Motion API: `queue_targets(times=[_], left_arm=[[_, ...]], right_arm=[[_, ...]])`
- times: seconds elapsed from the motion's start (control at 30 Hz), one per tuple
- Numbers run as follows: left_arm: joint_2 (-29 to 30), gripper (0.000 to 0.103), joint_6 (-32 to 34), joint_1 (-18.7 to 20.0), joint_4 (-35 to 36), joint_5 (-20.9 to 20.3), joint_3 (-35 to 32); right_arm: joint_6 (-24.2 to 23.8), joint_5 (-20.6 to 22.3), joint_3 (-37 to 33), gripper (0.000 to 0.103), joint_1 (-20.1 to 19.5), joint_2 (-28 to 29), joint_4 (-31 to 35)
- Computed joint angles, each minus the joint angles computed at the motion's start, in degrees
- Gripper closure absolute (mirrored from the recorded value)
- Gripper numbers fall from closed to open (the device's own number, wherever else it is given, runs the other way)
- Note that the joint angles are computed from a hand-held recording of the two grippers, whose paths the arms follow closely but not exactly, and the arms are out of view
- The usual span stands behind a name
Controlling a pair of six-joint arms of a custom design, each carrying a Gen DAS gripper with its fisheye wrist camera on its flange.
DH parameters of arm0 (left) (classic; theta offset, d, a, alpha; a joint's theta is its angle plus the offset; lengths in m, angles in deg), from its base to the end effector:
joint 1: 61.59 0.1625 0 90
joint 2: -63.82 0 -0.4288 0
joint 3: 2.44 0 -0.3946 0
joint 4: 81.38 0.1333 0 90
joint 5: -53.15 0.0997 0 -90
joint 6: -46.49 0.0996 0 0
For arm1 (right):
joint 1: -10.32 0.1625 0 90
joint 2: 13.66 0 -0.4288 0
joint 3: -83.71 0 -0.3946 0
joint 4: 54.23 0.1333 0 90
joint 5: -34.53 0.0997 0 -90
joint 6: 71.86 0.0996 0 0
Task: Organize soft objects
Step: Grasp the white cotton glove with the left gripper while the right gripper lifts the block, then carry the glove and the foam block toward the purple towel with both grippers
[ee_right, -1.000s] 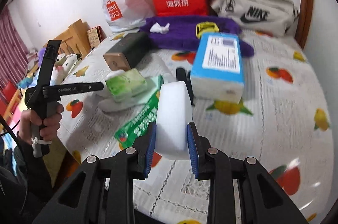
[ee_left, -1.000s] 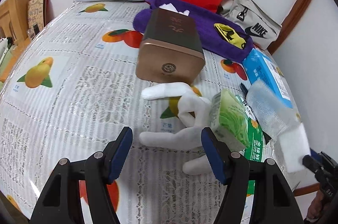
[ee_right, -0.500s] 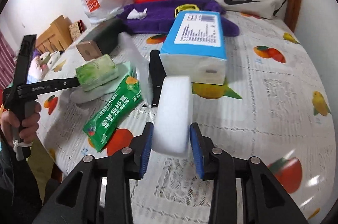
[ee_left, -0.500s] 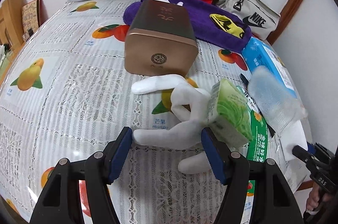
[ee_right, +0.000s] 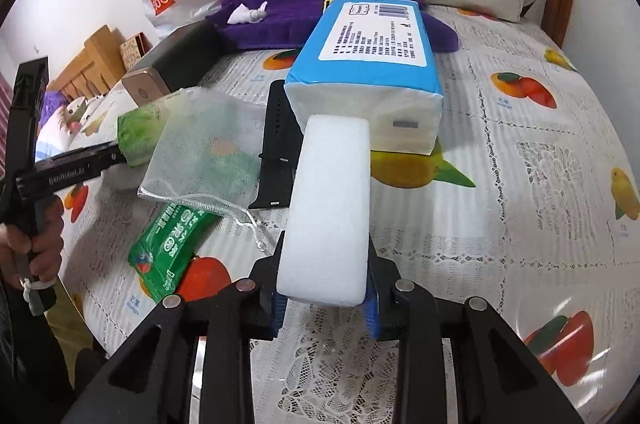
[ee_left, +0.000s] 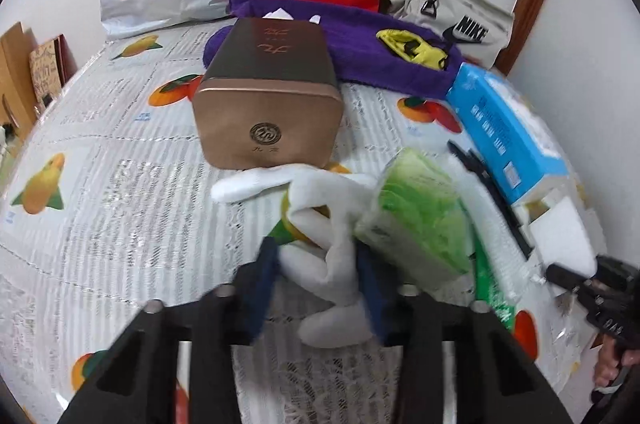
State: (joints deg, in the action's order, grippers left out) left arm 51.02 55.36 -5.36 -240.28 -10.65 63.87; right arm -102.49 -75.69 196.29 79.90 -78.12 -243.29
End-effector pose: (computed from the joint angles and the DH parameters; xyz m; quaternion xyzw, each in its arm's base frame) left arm -0.2821 -0.7408 -0.1194 0.3227 0.9102 -0.1758 0.1912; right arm -0.1110 -0.5815 0.2741 0.0039 -0.8920 0.3138 0.3254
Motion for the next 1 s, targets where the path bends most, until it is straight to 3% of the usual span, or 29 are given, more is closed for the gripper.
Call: queue_targets(times=[0.13,0.57,1.0], left_arm=[[-0.86,0.089,-1.27,0.64,0.07,-3.44,0.75],[-5.84,0.09,-2.66,-0.23,-5.52,-1.79,6.18],[-7.58,0.09,-2.26,-1.16,-7.58,0.01,5.48]], right_arm=[[-0.14,-0.35,0.15,0.073,0.16,-0.16,-0.08],[1.6,-0.82,1.3,0.073,1.12,-2.18,-2.34],[2.29,-1.06,-0.41,0.073,3.14,-3.12,-1.51]])
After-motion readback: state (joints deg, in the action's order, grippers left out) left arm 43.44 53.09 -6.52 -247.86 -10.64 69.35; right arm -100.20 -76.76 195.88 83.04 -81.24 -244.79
